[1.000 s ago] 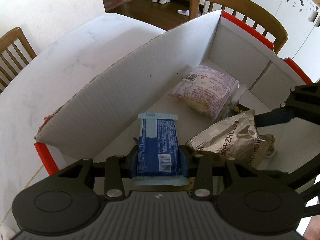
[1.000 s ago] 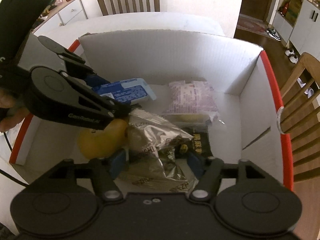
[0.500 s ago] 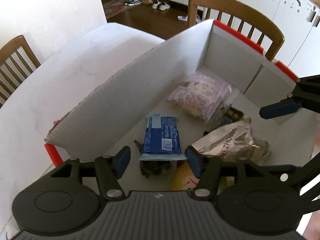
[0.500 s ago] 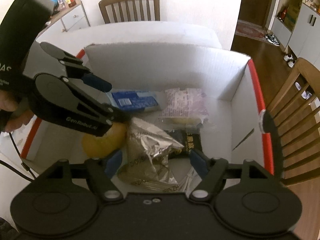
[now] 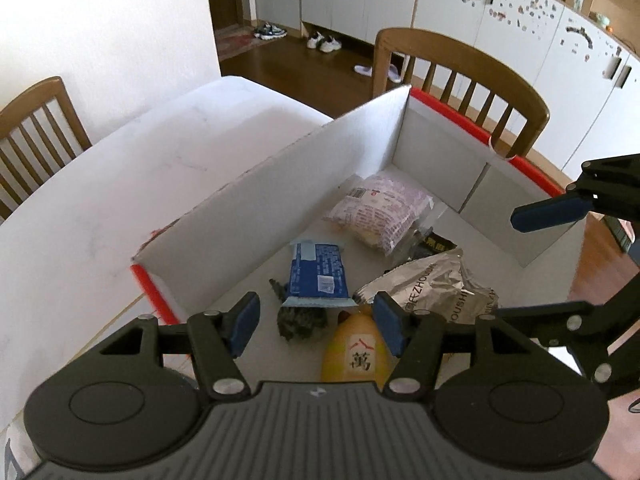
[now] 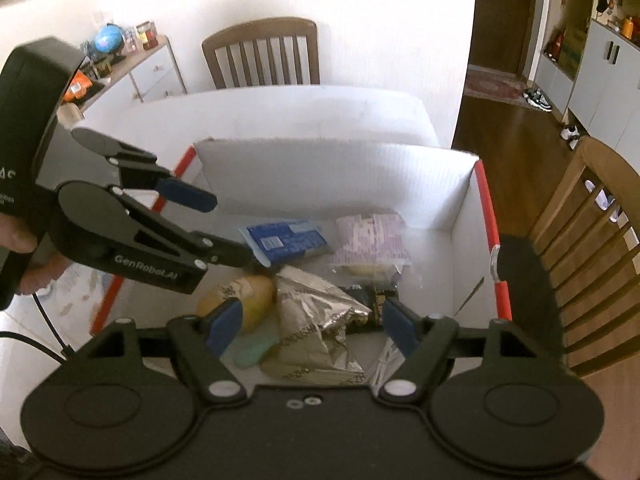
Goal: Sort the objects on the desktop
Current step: 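Lower the blue bar and foil bag into the box and open both grippers, then withdraw both tools from the shoebox back toward the remaining packets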
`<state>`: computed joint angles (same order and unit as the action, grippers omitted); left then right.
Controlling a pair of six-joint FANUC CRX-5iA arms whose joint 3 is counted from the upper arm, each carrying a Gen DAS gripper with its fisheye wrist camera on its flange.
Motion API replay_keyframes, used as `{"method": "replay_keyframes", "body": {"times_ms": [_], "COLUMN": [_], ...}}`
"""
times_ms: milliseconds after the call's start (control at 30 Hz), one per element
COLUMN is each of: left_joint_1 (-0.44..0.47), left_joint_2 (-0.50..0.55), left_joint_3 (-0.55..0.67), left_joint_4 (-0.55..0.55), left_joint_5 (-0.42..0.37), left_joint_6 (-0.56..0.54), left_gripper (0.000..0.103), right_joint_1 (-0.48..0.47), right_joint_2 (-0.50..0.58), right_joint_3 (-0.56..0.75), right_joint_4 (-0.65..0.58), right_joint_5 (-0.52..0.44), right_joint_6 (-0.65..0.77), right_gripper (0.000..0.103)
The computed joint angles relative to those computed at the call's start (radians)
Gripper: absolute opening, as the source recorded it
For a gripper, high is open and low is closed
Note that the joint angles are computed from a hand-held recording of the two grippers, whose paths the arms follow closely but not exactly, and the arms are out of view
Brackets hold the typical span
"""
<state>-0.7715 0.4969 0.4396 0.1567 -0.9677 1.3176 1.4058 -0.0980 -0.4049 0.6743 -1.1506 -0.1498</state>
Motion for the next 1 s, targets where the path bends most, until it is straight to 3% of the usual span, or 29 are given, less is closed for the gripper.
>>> {"method": "replay_keyframes", "body": {"times_ms": [733, 833, 1000], "left_joint_1": [0.077, 0.087, 0.108], "left_joint_2": [-0.291, -0.336, -0.407], "left_joint_3": [-0.401, -0.462, -0.553], "left_joint_4": [0.180, 0.213, 0.257], "left_joint_5": [0.186, 0.214, 0.249], "left_joint_6": [-0.142, -0.165, -0.207], "left_gripper": [0.062, 0.071, 0.071], "right_joint_1": [0.077, 0.082, 0.085], "right_joint_2": [0.090, 0.111, 0.153], "right_joint_3": [0.099, 0.118, 0.162], "right_joint_4": [0.122, 0.134, 0.146], "right_joint_5": [-0.044, -0.046, -0.049], "right_joint_6": [-0.117, -0.130, -0.140], "right_gripper": [0.079, 0.080, 0.081]}}
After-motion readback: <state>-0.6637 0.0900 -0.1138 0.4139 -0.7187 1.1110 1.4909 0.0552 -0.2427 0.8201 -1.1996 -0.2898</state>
